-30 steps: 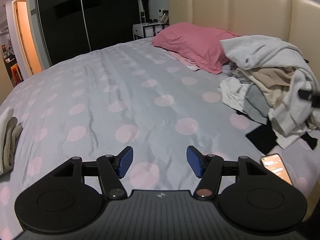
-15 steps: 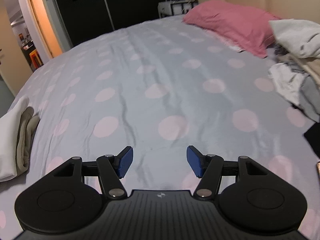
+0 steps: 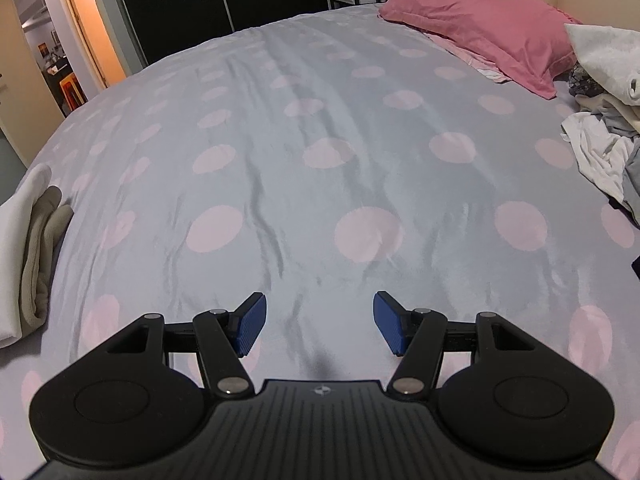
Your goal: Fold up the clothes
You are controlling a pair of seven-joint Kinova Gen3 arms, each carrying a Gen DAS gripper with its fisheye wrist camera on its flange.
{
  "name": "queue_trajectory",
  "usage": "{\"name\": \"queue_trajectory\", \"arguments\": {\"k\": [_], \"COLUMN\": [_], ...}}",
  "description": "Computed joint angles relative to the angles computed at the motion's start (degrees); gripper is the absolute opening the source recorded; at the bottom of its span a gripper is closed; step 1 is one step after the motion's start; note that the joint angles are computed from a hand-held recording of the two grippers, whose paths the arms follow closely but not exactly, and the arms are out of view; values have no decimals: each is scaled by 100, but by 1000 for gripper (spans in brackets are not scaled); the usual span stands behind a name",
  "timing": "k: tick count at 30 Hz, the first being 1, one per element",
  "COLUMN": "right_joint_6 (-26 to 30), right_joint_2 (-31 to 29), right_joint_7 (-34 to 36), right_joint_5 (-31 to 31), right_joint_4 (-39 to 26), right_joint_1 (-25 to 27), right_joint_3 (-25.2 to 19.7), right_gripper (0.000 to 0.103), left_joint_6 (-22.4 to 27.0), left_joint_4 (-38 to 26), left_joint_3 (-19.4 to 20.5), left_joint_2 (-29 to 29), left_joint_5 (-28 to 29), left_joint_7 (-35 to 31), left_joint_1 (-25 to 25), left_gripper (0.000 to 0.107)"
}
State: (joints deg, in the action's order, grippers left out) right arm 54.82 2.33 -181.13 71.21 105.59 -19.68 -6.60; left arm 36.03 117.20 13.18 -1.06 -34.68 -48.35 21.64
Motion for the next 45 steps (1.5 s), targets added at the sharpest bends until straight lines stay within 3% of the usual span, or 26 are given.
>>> {"name": "queue_trajectory", "arguments": {"k": [5, 11, 16, 21, 28, 32, 38, 40, 43, 45], "right_joint_6": [76, 356, 1006, 1718, 1678, 1415, 1349, 1108, 601, 323], "right_joint_2": [-418, -971, -1091, -932, -513, -70, 743, 756, 674, 524], "right_joint_7": [162, 887, 1875, 2497, 3617, 4187, 3861, 3570, 3189, 3083], "right_joint_5": [296, 112, 48, 493, 941, 323, -1076, -1542, -2241, -2707], "right_joint_4": [175, -187, -1083, -1931, -3080, -3736, -3761, -3326, -2658, -2239], "right_joint_1": [-224, -481, -875, -1420, -2606, -3251, -2576, -2552, -2895, -2809], "right_joint_3": [-346, -976, -1716, -2366, -2906, -2973, -4226, -4139, -3591, -3603], "right_gripper": [8, 8, 7, 6, 6, 6, 6, 7, 7, 7], "left_joint_6": [48, 291, 478, 580, 706, 758, 908, 938, 965, 932], "left_joint_4": [112, 199, 238, 184, 108, 158, 398, 479, 597, 692], "left_joint_3": [5, 34, -126, -361, -680, -921, -1359, -1461, -1584, -1598], "left_joint_2": [-426, -1246, -2003, -2591, -3128, -3405, -3694, -3753, -3785, -3793], "left_joint_5": [215, 675, 1076, 1393, 1792, 2011, 2363, 2467, 2674, 2809], "left_joint_7": [-218, -855, -1441, -2000, -2754, -3145, -3795, -4014, -4293, -4445], "left_joint_1": [-125, -458, -658, -916, -1316, -1568, -1811, -1879, -1972, -2037], "left_gripper": [58, 58, 58, 58, 58, 58, 58, 58, 58, 58]}}
